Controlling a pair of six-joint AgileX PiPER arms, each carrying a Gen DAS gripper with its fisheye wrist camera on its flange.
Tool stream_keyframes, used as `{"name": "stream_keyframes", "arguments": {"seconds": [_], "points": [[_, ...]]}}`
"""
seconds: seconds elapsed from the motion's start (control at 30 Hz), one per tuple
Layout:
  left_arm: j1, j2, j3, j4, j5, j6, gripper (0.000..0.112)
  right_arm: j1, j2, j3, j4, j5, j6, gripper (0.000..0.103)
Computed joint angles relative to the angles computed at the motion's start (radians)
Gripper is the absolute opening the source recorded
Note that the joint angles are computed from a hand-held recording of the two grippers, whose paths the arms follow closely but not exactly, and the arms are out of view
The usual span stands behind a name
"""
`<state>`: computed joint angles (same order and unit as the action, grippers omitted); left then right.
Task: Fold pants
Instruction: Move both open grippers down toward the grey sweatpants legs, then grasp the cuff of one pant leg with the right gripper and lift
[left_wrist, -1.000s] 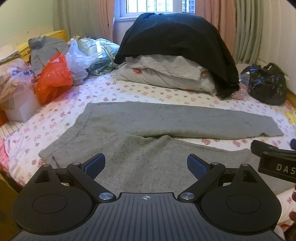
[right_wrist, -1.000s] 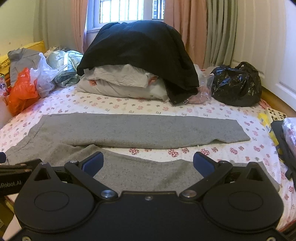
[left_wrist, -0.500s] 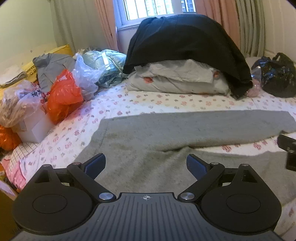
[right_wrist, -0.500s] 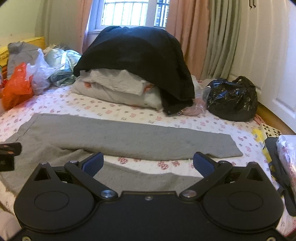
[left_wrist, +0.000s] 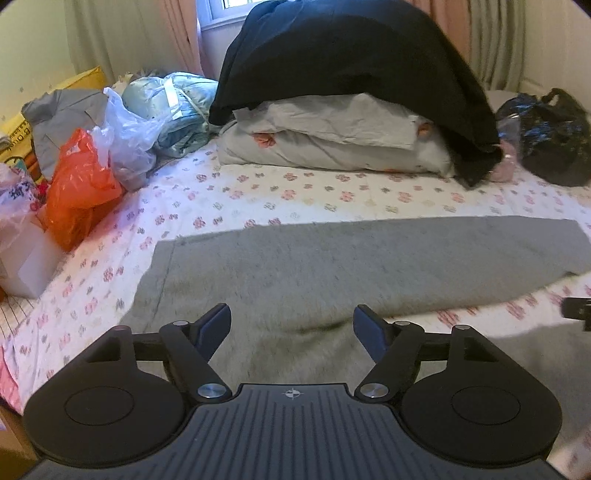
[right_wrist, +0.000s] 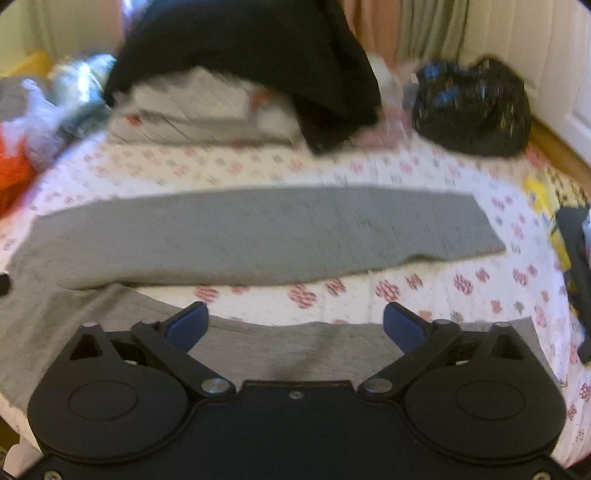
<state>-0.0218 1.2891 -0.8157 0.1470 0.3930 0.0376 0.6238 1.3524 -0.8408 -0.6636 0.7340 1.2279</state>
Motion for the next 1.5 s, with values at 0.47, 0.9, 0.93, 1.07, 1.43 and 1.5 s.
{"name": "stream_keyframes", "arguments": {"seconds": [0.47,0.9,0.93,1.07,1.43,1.5], "points": [[-0.006,0.426,-0.336,-0.075,0.039,0.068,0.072,-0.520,0.495,-0.444,0.389,-0.163,-0.503,0.083],[-0.017,0.591,-0.460,-0.061,0.060,0.054,0.072,-0.648,0.961,-1.055,0.530,0.073,-0.469,0.074],[-0.018,0.599,-0.469,-0.056,0.066,0.049,0.072,-0.649,0.986,-1.091,0.530,0.103,-0.465,0.071],[-0.021,0.615,-0.491,-0.052,0.086,0.046,0.072,-0.649,1.076,-1.221,0.518,0.215,-0.476,0.067],[-0.033,0.718,-0.765,-0.180,0.279,0.071,0.072,-0.717,0.810,-0.788,0.679,-0.019,-0.640,0.005],[-0.052,0.712,-0.758,-0.125,0.262,0.017,0.073,-0.728,0.789,-0.759,0.704,-0.063,-0.674,0.021]]}}
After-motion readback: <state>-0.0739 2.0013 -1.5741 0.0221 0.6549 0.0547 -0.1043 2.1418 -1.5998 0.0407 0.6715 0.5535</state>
